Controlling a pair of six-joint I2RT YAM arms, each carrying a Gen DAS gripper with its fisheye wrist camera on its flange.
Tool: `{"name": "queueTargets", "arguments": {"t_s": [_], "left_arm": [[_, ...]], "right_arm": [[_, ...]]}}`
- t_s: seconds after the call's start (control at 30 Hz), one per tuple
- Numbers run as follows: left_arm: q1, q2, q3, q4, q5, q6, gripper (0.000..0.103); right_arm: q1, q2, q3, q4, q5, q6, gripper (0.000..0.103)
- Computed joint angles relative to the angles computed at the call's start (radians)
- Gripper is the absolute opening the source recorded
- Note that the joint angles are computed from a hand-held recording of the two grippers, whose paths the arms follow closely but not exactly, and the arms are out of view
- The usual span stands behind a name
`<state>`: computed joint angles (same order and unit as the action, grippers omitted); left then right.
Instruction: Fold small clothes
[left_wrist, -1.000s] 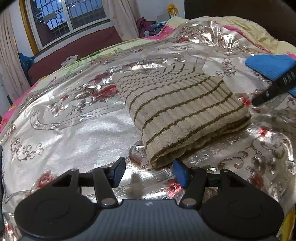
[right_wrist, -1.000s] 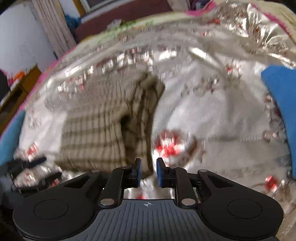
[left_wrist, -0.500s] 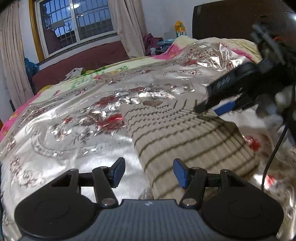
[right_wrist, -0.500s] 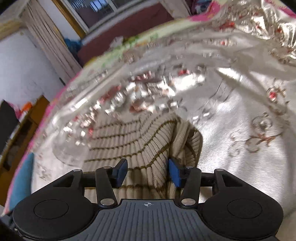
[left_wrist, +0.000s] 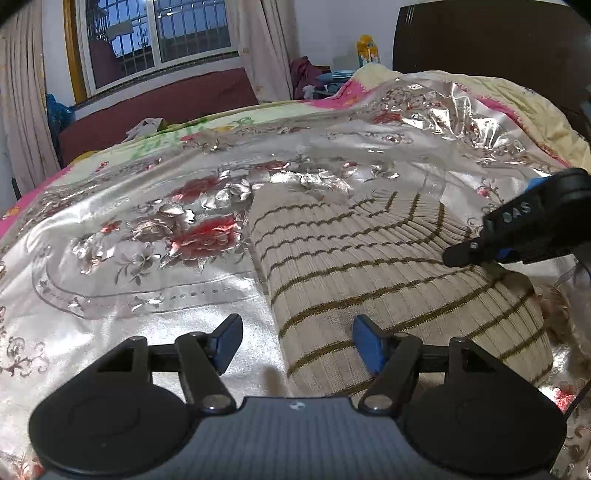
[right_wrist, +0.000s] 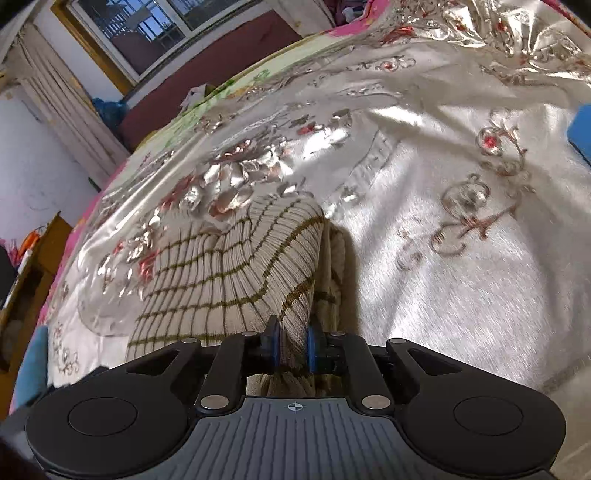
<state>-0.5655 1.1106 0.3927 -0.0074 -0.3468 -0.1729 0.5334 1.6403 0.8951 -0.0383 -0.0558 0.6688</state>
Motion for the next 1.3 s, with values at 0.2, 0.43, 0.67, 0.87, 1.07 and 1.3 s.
{"name": "queueTargets", "arguments": {"t_s": [0.2,0.43,0.67,0.87,1.07,1.3], "left_arm": [[-0.001,-0.03,0.029,-0.059,-0.009,-0.01,0.07],[-0.022,-0.06,0.036,-0.104,-0.028,-0.022,0.07],[-0.04,-0.05,0.042,-0.128,-0.043,-0.037,0.07],[-0.056,-0.042,0.049,-0.166,-0.033,-0.057,0.07],[-0.093,-0.132,0.028,-0.232,-0.045,-0.1,0.07],[-0.116,-0.136,0.013,-0.295,-0.022,-0.166,0.07]], "right_arm": [[0.013,0.014,0.069,-0.074,0.029,-0.069,0.013],[0.01,-0.025,0.036,-0.082,0.029,-0.037,0.02],[0.029,-0.058,0.043,-0.121,0.062,-0.022,0.03],[0.06,-0.106,0.012,-0.185,0.13,-0.055,0.03],[0.153,-0.227,-0.066,-0.201,0.235,-0.019,0.033],[0.217,-0.211,-0.064,-0.267,0.267,0.037,0.035]]}}
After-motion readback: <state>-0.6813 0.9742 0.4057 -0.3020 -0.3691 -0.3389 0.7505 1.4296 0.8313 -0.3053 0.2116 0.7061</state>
